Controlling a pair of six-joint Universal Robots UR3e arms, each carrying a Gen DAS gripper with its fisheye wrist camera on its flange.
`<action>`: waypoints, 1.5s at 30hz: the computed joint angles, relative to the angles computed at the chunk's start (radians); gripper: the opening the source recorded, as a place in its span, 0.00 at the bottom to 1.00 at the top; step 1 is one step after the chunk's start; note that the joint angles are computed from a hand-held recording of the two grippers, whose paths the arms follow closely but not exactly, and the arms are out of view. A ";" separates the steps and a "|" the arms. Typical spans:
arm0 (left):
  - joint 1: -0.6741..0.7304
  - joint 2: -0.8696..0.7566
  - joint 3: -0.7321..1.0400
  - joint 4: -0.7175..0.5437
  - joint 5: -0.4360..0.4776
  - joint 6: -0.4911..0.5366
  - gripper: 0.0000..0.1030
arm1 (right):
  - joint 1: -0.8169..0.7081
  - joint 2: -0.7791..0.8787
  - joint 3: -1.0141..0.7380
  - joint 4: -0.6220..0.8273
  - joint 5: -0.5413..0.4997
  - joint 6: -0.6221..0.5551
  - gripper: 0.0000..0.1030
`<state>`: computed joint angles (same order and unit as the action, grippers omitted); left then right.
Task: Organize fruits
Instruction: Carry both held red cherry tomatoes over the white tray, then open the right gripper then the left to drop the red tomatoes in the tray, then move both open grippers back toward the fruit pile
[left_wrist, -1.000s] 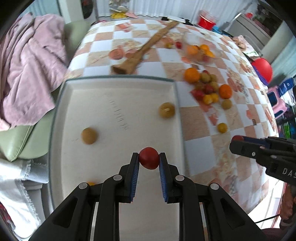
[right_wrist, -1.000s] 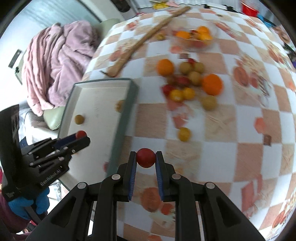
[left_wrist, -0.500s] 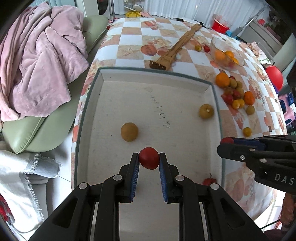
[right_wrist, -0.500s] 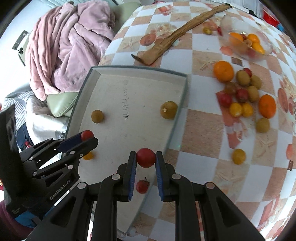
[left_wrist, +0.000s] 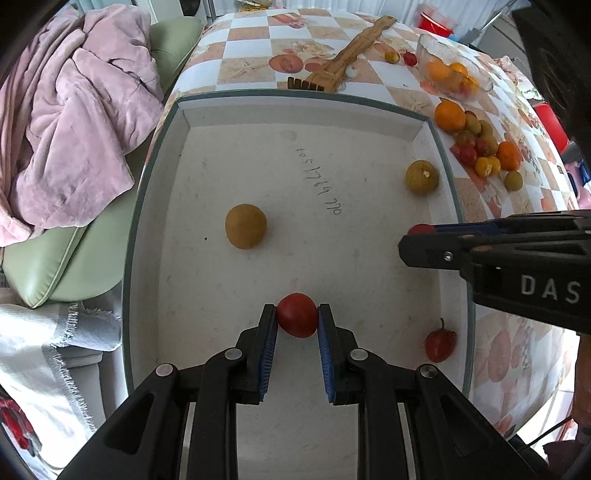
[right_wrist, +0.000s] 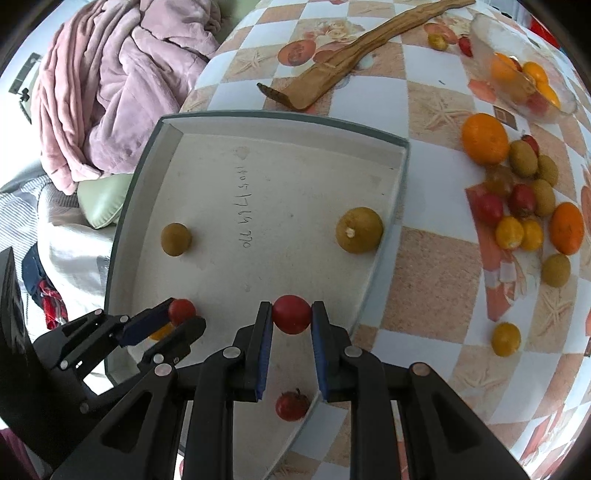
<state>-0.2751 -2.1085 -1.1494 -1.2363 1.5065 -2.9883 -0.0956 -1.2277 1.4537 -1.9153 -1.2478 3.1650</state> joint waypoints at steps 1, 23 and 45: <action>-0.001 -0.001 0.000 -0.002 0.003 0.001 0.22 | 0.004 0.007 -0.006 0.001 -0.002 0.001 0.23; -0.011 0.010 0.000 -0.019 0.031 0.025 0.24 | -0.027 -0.106 0.054 -0.046 0.012 0.037 0.80; 0.007 0.005 0.104 -0.126 -0.062 0.029 0.24 | -0.401 -0.604 0.529 0.060 -0.040 -0.031 0.80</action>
<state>-0.2686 -2.1037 -1.0457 -1.3622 1.4449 -2.9595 -0.4967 -1.8317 1.9824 -1.8553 -1.2875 3.1338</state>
